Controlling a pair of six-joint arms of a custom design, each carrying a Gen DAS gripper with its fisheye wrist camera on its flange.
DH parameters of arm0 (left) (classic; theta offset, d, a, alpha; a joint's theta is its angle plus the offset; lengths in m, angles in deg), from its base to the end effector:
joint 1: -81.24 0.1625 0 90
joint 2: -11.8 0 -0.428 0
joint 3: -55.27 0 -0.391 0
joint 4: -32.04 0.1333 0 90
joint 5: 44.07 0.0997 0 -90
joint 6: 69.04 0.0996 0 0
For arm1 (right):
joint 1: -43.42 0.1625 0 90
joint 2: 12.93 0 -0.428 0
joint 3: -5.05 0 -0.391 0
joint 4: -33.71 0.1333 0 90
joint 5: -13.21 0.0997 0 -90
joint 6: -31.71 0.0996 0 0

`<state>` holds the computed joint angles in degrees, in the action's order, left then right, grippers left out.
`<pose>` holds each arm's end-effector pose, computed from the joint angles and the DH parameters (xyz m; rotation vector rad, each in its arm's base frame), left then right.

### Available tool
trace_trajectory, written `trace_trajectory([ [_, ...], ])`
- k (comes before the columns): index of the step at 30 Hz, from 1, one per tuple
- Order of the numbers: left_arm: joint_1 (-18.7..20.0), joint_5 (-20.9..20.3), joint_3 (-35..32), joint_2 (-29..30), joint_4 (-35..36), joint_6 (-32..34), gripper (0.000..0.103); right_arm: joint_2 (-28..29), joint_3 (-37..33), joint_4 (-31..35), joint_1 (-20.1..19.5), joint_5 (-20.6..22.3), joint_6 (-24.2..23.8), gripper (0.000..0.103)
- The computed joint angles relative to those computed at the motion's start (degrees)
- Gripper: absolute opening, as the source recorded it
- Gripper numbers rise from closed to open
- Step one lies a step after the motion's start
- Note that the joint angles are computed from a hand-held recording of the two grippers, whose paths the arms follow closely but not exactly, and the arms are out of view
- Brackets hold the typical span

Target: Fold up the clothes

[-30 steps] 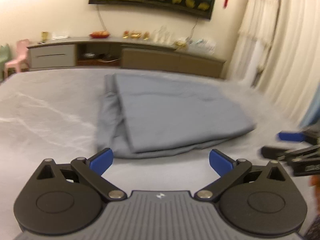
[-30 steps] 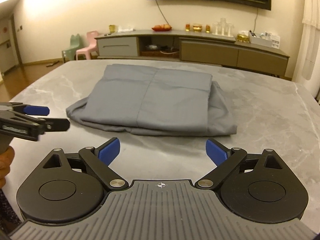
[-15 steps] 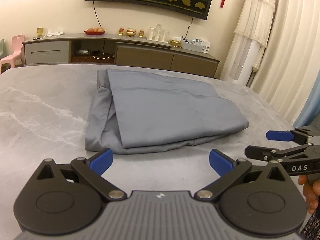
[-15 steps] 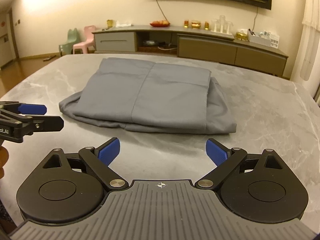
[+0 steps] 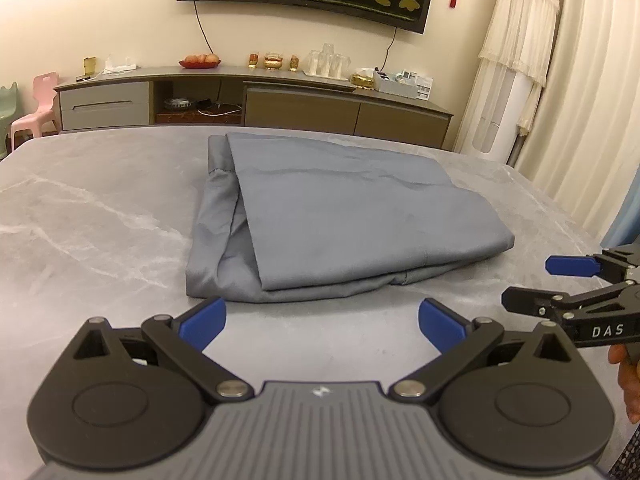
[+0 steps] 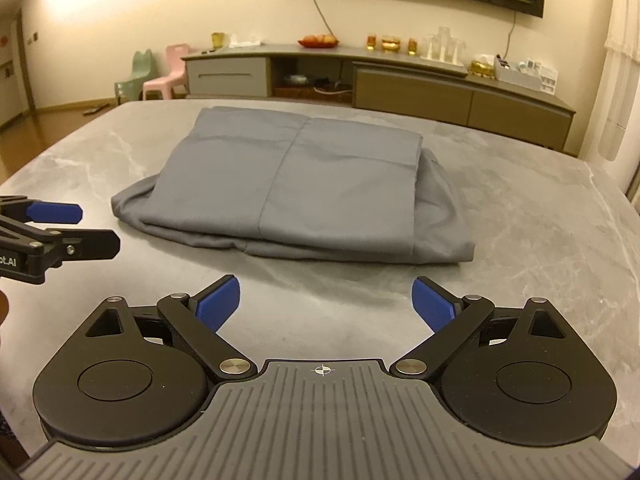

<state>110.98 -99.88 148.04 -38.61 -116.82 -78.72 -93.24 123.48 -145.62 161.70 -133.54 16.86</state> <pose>-0.4971 -0.5020 0.1782 1.0457 2.4953 -0.7976 0.2737 -0.4031 0.3865 0.2568 -2.0759 1.0917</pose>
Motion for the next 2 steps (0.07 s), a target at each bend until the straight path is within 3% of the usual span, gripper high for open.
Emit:
trace_trajectory([
  [2, -0.01, 0.26, -0.02, 0.01, 0.26, -0.24, 0.103, 0.01, 0.0, -0.06, 0.05, 0.01, -0.01, 0.093],
])
